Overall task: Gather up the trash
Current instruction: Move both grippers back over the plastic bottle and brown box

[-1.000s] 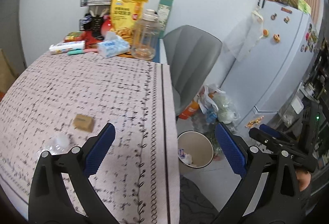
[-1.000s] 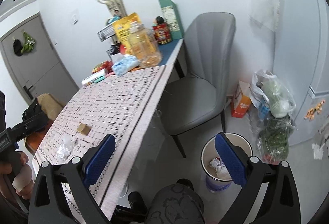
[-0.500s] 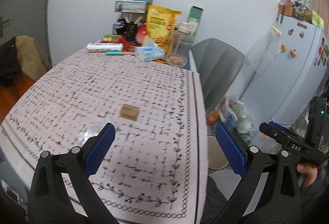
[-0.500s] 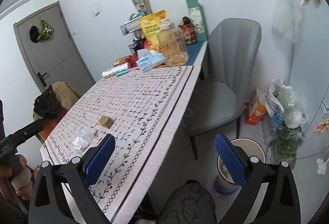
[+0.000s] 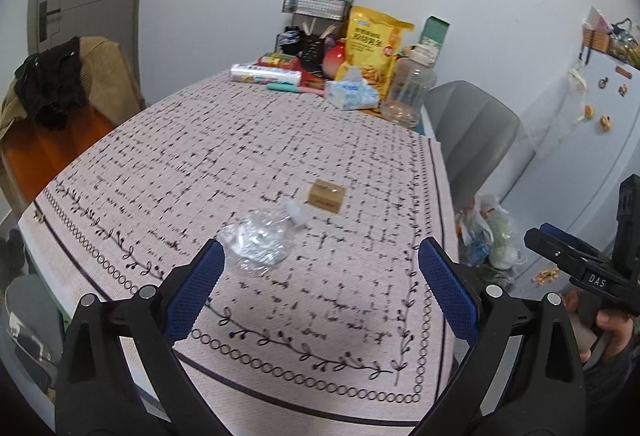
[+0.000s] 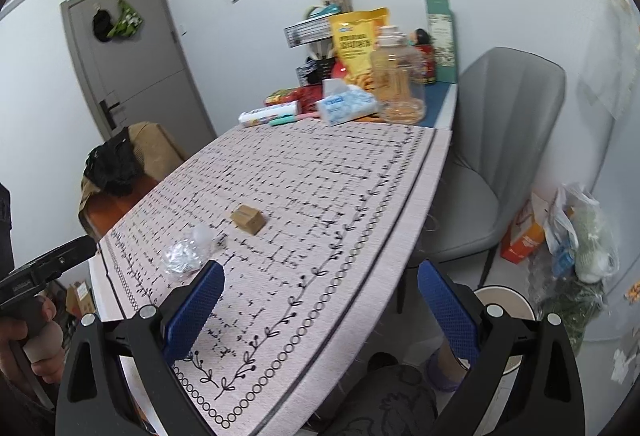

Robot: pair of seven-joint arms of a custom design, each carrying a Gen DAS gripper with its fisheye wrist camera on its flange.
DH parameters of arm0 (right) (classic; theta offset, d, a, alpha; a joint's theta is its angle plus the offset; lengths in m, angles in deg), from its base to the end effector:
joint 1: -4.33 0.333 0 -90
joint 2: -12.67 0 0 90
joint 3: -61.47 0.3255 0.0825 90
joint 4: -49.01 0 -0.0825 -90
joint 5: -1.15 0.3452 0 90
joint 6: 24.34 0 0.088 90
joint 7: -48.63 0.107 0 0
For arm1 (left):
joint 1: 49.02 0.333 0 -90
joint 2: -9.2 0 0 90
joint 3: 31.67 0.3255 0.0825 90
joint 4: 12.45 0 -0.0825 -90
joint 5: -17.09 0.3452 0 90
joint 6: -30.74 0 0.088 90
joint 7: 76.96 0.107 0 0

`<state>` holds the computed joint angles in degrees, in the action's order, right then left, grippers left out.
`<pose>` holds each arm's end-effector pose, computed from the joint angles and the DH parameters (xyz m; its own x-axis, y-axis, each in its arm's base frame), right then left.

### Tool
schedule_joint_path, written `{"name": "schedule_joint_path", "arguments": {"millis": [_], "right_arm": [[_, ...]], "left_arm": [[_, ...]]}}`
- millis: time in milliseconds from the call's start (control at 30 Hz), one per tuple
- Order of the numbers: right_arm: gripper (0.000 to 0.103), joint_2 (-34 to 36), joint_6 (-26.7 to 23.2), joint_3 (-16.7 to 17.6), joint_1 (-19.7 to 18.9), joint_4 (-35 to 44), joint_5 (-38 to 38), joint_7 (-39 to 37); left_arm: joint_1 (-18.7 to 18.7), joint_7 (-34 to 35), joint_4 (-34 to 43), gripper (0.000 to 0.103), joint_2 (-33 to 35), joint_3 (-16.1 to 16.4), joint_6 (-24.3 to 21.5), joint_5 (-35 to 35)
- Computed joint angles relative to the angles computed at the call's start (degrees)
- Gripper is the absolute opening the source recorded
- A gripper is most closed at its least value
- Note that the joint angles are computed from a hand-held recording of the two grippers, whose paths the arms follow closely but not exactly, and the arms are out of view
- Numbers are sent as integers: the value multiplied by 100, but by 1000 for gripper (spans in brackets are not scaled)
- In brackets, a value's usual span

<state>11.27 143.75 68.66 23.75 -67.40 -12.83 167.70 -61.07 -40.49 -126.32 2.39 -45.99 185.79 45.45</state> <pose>0.4933 0.2653 0.5934 0.2557 -0.9496 -0.1814 -0.6219 -0.0180 -0.7829 0.4693 -0.2598 0.6308 -0.0017 -0.9762 0.2168 -0.6328 -0.1668 -0.7561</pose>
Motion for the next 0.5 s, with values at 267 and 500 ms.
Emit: {"name": "schedule_joint_path", "arguments": {"millis": [267,500], "right_arm": [[95,377,-142,-28,261,351,462,-608],[95,731,-339,-135,481,666,655,-939]], "left_arm": [[65,110,-178,96,61,114,-17,-262],[78,481,-98,95,345,199,-173,-660]]}}
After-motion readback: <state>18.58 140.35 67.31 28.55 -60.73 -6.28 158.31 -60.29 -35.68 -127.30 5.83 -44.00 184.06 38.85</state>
